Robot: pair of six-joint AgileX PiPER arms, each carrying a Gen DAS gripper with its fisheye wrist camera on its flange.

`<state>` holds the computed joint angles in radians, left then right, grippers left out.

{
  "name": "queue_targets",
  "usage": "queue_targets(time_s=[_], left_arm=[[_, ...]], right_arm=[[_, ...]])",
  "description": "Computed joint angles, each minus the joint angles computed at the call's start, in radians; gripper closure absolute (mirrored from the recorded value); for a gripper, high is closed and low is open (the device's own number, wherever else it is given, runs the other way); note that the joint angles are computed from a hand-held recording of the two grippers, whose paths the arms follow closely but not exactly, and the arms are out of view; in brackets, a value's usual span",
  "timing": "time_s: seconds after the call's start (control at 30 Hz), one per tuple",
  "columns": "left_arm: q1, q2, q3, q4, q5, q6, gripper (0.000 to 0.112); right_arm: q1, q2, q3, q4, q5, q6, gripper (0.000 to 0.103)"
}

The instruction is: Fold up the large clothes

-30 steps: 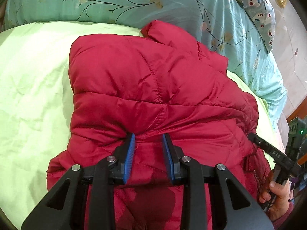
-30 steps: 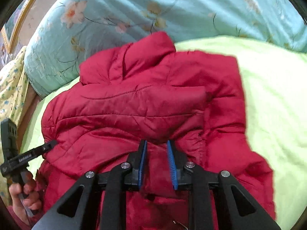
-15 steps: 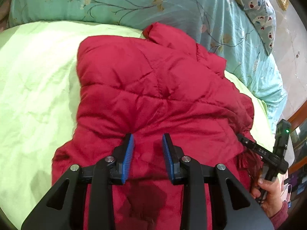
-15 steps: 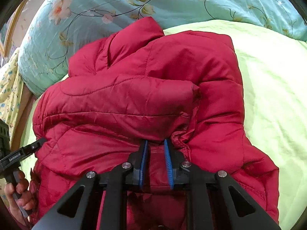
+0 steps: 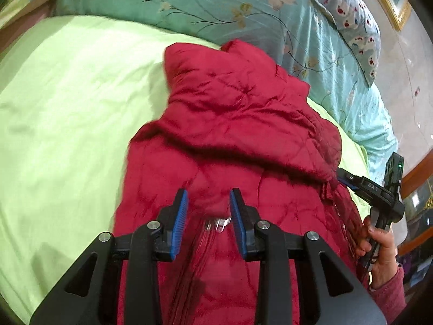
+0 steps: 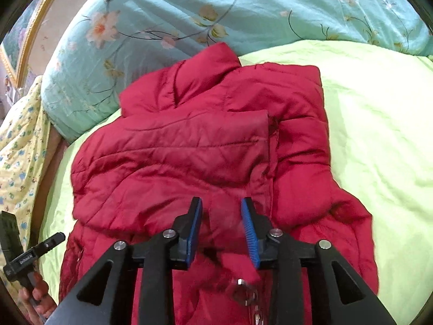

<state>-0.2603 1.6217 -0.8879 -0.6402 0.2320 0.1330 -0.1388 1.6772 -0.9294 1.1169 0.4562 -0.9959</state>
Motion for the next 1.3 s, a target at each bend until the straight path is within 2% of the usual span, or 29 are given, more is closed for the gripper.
queue_targets(time_s=[0.13,0.23,0.27,0.37,0.47,0.67,0.77,0.8,0.87,0.93,1.03,1.1,1.17,1.23,1.3], left_arm=[[-0.007,-0.074,0.09,0.129,-0.025,-0.149,0.083],[-0.009,-0.121,0.146,0.249,-0.03,-0.254,0.073],[-0.01,-0.134,0.162,0.291,-0.031,-0.293,0.073],[0.004,-0.174,0.214,0.23,-0.029,-0.226,0.073],[0.005,-0.214,0.263,0.256,-0.036,-0.259,0.073],[0.015,-0.255,0.329,0.213,-0.043,-0.236,0.073],[0.0,-0.27,0.353,0.293,-0.038,-0.319,0.073],[-0.006,-0.277,0.362,0.314,-0.037,-0.339,0.072],[-0.024,-0.29,0.377,0.413,-0.031,-0.44,0.068],[-0.037,-0.303,0.389,0.476,-0.024,-0.504,0.068],[-0.034,-0.321,0.409,0.429,-0.01,-0.448,0.065],[-0.031,-0.335,0.426,0.366,-0.003,-0.381,0.064],[-0.018,-0.346,0.444,0.233,0.006,-0.237,0.064],[-0.022,-0.356,0.463,0.195,0.014,-0.194,0.063],[-0.037,-0.369,0.478,0.237,0.018,-0.238,0.063]], right_arm=[[-0.052,-0.094,0.085,-0.016,0.067,-0.019,0.064],[-0.112,-0.175,0.15,-0.043,0.122,-0.028,0.055],[-0.151,-0.21,0.176,-0.059,0.157,-0.035,0.051],[-0.263,-0.294,0.235,-0.106,0.241,-0.063,0.046],[-0.381,-0.352,0.283,-0.146,0.318,-0.107,0.043],[-0.551,-0.424,0.357,-0.248,0.382,-0.145,0.038],[-0.606,-0.474,0.4,-0.283,0.389,-0.166,0.034],[-0.619,-0.486,0.413,-0.295,0.392,-0.17,0.03],[-0.641,-0.485,0.43,-0.305,0.416,-0.191,0.028],[-0.641,-0.482,0.446,-0.323,0.426,-0.195,0.028],[-0.629,-0.482,0.48,-0.351,0.426,-0.196,0.028],[-0.626,-0.508,0.508,-0.376,0.418,-0.199,0.028],[-0.653,-0.516,0.516,-0.398,0.453,-0.215,0.027],[-0.693,-0.516,0.522,-0.426,0.497,-0.235,0.032],[-0.74,-0.521,0.526,-0.464,0.527,-0.259,0.048]])
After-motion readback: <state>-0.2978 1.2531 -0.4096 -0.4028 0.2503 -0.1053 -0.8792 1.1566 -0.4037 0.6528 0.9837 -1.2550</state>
